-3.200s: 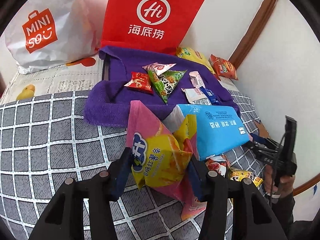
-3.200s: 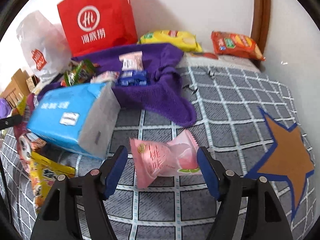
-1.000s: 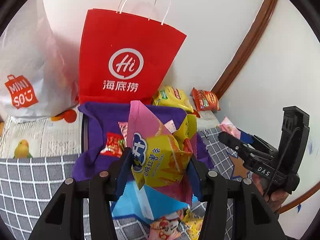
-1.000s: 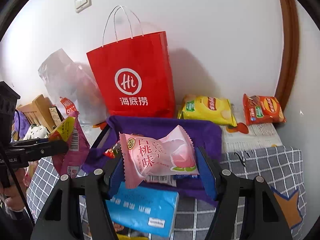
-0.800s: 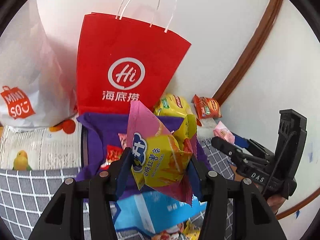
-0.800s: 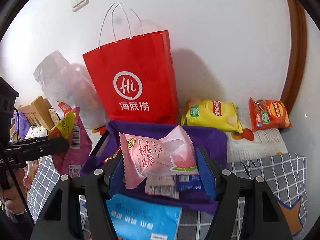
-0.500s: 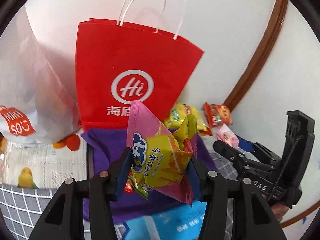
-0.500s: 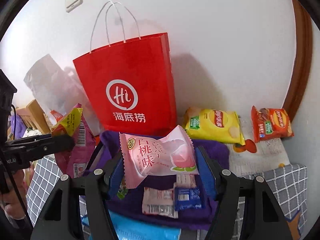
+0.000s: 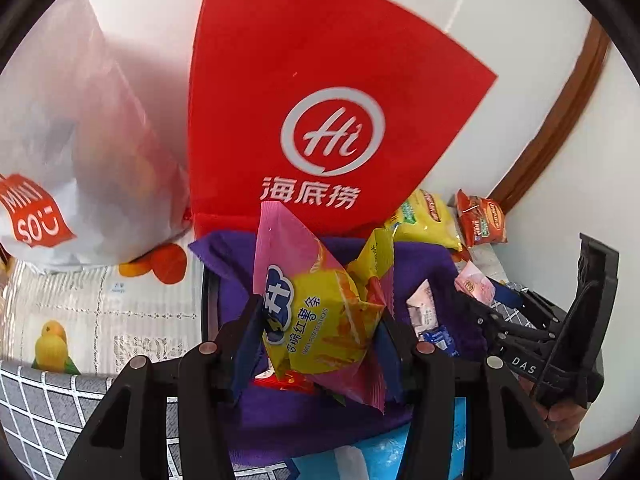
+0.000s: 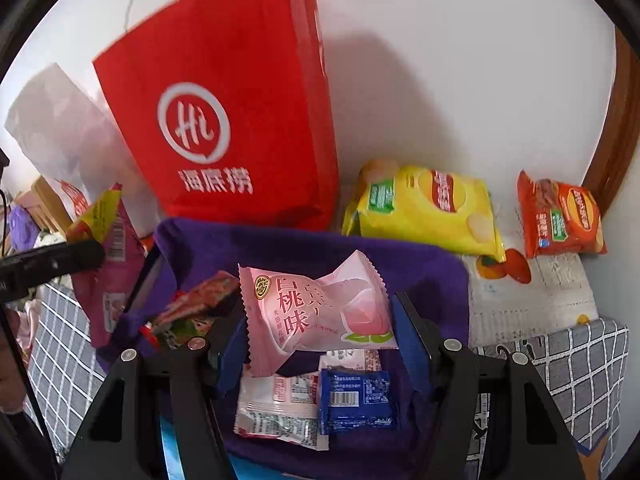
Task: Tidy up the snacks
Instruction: 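Lift both packets and carry them over the purple towel, then open the right tool to drop the pink peach packet onto the towel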
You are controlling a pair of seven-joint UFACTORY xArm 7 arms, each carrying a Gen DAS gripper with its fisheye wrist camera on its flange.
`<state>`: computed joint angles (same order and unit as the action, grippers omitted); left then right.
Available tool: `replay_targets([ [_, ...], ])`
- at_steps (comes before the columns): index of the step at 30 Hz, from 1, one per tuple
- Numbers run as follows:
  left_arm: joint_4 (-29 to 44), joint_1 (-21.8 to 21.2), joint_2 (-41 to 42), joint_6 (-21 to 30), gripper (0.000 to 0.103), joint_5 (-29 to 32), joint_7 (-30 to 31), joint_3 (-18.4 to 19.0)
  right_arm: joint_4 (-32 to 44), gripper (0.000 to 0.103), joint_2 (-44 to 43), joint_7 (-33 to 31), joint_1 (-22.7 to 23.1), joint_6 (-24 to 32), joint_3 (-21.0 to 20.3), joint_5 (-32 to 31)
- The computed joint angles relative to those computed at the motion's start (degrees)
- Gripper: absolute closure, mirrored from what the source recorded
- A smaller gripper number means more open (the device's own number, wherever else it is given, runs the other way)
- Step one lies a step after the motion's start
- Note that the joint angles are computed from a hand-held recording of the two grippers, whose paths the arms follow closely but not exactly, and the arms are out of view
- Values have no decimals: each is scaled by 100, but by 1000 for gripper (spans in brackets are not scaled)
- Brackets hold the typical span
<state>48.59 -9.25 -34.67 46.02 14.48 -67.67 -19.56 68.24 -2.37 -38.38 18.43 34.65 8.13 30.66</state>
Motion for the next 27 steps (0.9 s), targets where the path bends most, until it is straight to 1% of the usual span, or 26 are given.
replay_targets([
  [3,-89,-53,13,-106,53,-106,38,94,-19,37,87,98,5,-21,36,-252],
  [10,-87,-67,79,-194,53,-149,75,86,-14,37,236,422,11,-69,97,-727],
  [14,-56,-82,132,-246,53,-157,80,86,-73,37,242,667,18,-176,117,-1117],
  [22,-75,-121,168,-408,53,-206,108,97,-78,37,240,621,17,-153,118,-1152],
  [27,-106,-165,226,-566,53,-274,142,133,-49,35,253,701,13,-113,116,-1240],
])
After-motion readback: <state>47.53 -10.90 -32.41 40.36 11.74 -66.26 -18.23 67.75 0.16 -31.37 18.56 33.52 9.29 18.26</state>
